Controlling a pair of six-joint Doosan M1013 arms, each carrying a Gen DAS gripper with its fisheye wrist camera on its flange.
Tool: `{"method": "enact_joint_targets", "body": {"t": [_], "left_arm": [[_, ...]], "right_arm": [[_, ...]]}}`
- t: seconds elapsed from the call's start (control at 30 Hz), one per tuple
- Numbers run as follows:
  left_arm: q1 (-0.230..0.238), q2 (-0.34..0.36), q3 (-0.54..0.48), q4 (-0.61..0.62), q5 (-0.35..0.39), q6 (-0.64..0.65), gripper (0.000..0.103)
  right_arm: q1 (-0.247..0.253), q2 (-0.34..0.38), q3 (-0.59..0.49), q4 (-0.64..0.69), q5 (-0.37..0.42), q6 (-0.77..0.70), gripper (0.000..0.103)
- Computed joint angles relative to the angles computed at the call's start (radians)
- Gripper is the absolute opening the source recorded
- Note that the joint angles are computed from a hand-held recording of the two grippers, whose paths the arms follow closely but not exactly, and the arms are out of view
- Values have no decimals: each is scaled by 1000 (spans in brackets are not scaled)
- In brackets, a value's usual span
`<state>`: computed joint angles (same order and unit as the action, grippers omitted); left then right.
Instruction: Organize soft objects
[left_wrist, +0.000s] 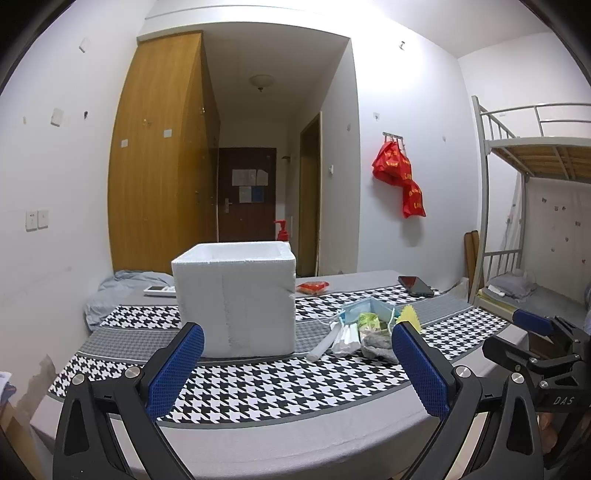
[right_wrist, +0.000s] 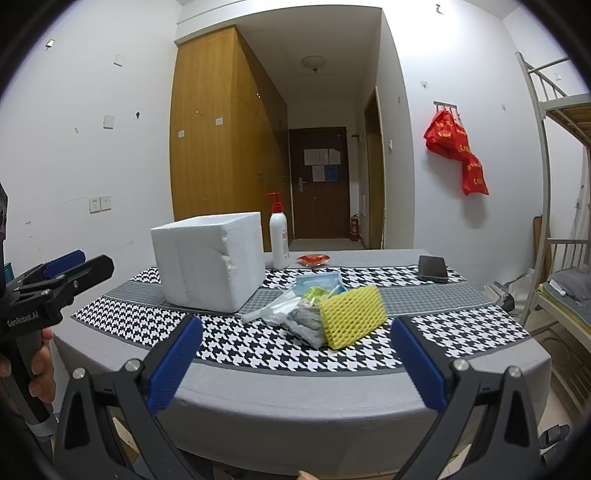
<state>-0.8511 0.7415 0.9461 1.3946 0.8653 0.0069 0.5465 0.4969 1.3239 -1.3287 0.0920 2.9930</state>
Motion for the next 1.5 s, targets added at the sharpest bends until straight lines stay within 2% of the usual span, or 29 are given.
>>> {"method": "enact_joint_targets", "body": {"t": [0.53, 0.7, 0.83, 1.23, 1.43, 1.5], "left_arm": [[12, 20, -40, -56, -7, 57, 102], [20, 28, -58, -82, -19, 81, 102], [25, 39, -81, -103, -27, 105, 102], [44, 96, -200, -236, -36, 262, 102], [58, 140, -291, -347, -18, 379, 102], [63, 161, -333, -391, -7, 426, 102]], "right_arm": [[-5, 7, -9, 87, 4, -79, 103], [-11, 19, -30, 265, 9, -252, 103], [-16, 27, -42, 345, 14, -333, 103], [-34, 64, -101, 764, 55, -731, 103], [-42, 86, -140, 892, 97, -851, 103], [-43, 96, -160, 882, 132, -842, 103]]}}
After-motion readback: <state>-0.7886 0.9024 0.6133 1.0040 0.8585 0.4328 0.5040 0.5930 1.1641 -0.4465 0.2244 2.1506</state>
